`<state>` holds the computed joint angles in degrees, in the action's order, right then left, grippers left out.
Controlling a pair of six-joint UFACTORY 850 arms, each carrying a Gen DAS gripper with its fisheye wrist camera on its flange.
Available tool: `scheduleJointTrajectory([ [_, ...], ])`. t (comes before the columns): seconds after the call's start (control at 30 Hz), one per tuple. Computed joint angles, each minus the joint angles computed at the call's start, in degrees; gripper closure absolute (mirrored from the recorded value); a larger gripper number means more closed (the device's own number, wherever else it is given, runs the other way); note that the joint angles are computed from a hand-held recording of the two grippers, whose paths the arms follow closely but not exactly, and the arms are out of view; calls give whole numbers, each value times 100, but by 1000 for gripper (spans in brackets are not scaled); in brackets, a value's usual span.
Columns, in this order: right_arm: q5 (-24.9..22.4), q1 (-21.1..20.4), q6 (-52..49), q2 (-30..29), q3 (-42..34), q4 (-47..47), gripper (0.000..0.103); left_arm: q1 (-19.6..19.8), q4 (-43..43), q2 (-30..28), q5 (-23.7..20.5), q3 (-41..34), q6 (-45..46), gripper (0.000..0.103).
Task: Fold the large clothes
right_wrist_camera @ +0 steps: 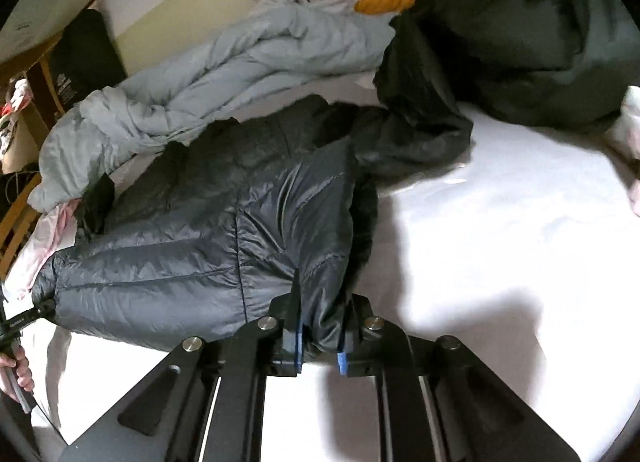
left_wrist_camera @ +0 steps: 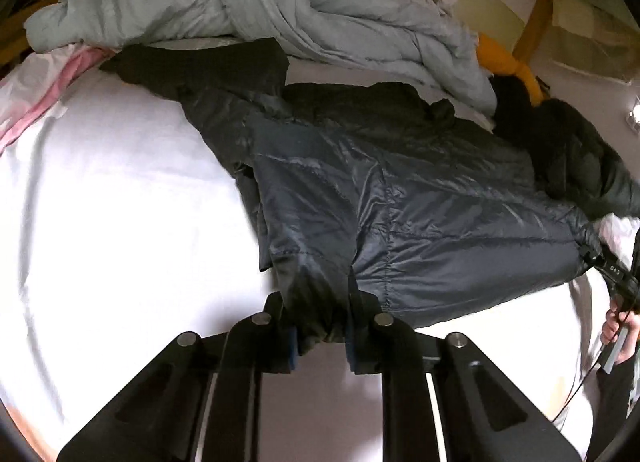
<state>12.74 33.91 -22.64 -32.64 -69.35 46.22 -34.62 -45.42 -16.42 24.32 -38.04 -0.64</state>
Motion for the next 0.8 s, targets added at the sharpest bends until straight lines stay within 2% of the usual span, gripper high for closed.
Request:
scheduleJointTrajectory([
  [0.07, 150, 142, -713, 164, 221, 720, 90, -80, -203, 64, -10, 108, 126, 84],
  [0.1, 270, 224, -1129, 232, 324, 1067, 90, -148, -566, 61, 73, 128, 486, 78],
  [0.13, 397, 290, -1543, 275, 411, 1413, 89, -253, -1154, 17, 257, 104, 1085, 69],
  [0.17, 621, 391, -2142, 260, 424, 1938, 86, -369, -1726, -36, 528, 57, 1685, 66],
  [0.23, 1003, 505, -2797, 212, 372, 2505, 80, -558, -2477, -110, 1112, -48, 2451, 49],
  [0.3, 1546, 648, -3102, 203, 329, 2756, 63, -692, -2581, -69, 1674, -47, 2646, 35],
  [0.33, 1832, 717, -3021, 234, 363, 2686, 53, -766, -2486, -3, 1939, -15, 2608, 32],
  [0.37, 2111, 775, -2801, 272, 414, 2481, 33, -812, -2371, 62, 2111, 3, 2571, 31],
  [0.4, 2340, 817, -2434, 338, 485, 2123, 22, -841, -2252, 126, 2233, -9, 2560, 29],
  [0.43, 2434, 839, -2146, 408, 540, 1836, 21, -822, -2153, 155, 2253, -54, 2567, 27],
  [0.47, 2399, 827, -1919, 458, 535, 1572, 21, -796, -2062, 174, 2213, -113, 2564, 26],
  [0.53, 2027, 772, -1654, 469, 371, 1191, 16, -661, -1872, 130, 1915, -282, 2532, 23],
  [0.63, 950, 617, -1470, 217, -148, 740, 12, -322, -1622, -178, 1174, -645, 2464, 22],
  [0.7, 492, 561, -2243, -158, -617, 1365, 12, -117, -1474, -468, 716, -891, 2296, 22],
  [0.8, 348, 535, -4042, -753, -1137, 3152, 12, 60, -1096, -932, 371, -1125, 1896, 20],
])
